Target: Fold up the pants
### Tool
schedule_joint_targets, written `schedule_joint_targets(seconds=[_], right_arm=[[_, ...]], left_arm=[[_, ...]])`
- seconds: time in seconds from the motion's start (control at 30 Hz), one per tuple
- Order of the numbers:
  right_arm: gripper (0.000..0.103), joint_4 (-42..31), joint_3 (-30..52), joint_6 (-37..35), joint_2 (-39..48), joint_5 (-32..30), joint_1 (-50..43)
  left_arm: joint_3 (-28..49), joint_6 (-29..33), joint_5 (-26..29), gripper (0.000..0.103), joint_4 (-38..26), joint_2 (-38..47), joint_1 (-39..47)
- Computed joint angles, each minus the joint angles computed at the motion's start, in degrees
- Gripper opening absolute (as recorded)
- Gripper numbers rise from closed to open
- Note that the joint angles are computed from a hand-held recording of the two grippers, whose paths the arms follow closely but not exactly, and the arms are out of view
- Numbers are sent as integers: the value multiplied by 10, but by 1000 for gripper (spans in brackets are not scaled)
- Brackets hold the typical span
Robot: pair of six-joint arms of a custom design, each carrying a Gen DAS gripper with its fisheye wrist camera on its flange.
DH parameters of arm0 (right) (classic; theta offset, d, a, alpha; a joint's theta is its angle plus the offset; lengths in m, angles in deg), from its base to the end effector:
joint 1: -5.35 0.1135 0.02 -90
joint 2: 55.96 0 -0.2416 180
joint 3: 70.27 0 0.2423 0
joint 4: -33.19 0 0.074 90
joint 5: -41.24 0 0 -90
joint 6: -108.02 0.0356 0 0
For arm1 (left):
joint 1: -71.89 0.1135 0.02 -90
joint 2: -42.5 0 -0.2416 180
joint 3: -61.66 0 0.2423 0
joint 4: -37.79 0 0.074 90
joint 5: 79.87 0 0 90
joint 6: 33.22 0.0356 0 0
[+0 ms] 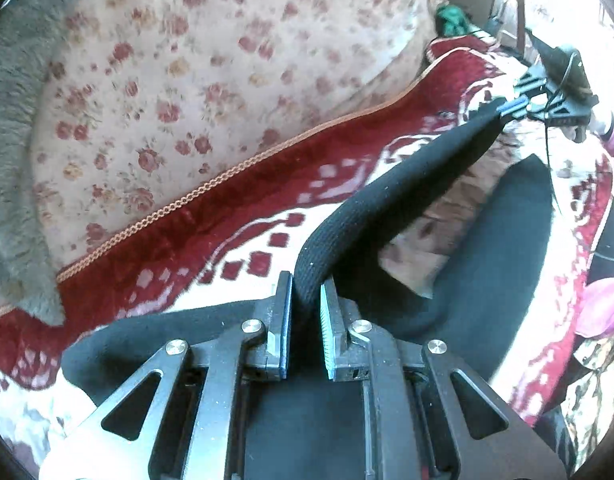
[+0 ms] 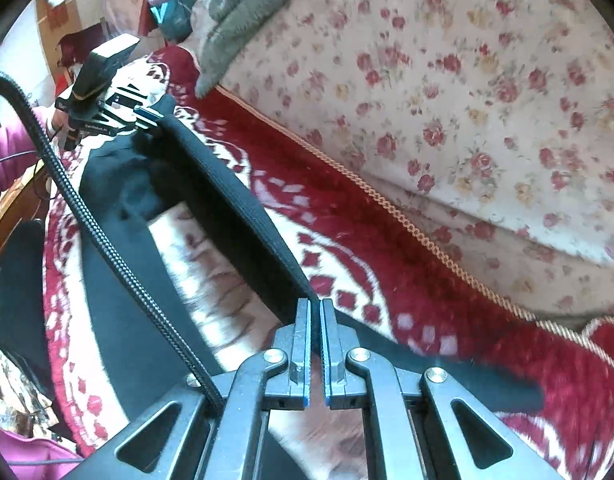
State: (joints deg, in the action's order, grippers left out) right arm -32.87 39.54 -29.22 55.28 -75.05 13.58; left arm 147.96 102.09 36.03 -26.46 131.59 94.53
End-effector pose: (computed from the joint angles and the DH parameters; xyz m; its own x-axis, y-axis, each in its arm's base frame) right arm 0.3840 0.0715 0.2348 -0.4033 -0.7234 -0.5603 -0.8724 0.4889 -0.0033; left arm 0.2824 0.1010 0.2457 -0.7320 0.3876 -0.5603 0.4712 0.8820 -0.0055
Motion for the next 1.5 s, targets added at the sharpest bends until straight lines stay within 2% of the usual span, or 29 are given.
schedule_joint_targets(seconds=[0.17, 0.3, 0.47, 0.57, 0.7, 0.8, 0.87, 0.93, 0.97, 1.0, 1.07, 1.13, 1.17, 1.37, 1.43, 1.5], right_arm=[[4, 41, -182, 3, -138, -15, -13], [4, 73, -309, 6, -217, -29, -28], [4, 94, -415, 13, -284, -56, -54], [4, 112, -453, 28, -293, -71, -66], [4, 149, -498, 46, -312, -79, -71], [5, 192, -535, 66, -340, -71, -73], [19, 183, -527, 88, -332, -79, -86], [25, 172, -524, 109, -331, -104, -111], [25, 165, -526, 115, -335, -125, -127], [25, 154, -527, 119, -337, -147, -143], [25, 131, -526, 131, -336, -182, -172], [25, 103, -521, 135, -323, -222, -207], [25, 92, -517, 140, -320, -232, -217], [26, 52, -505, 129, -303, -250, -281], [26, 55, -500, 140, -291, -257, -302], [27, 58, -488, 169, -273, -257, -323]], left_arm=[[-150, 24, 9, 12, -2, -157, 33], [-236, 37, 0, 12, -18, -240, 58], [-248, 78, 28, 12, -102, -295, 123], [-255, 57, 19, 12, -113, -301, 155], [-248, -24, 8, 12, -128, -277, 210], [-237, -83, 30, 13, -129, -253, 261], [-231, -123, 50, 13, -134, -241, 281], [-235, -165, 71, 22, -127, -241, 287], [-242, -195, 75, 35, -114, -246, 284], [-247, -222, 75, 44, -102, -251, 280], [-259, -283, 70, 44, -72, -261, 271], [-272, -344, 36, 44, -36, -274, 250], [-272, -356, 29, 44, -26, -266, 250], [-296, -439, 50, 44, 27, -243, 247], [-307, -482, 33, 44, 46, -244, 236], [-319, -503, 42, 44, 41, -275, 255]])
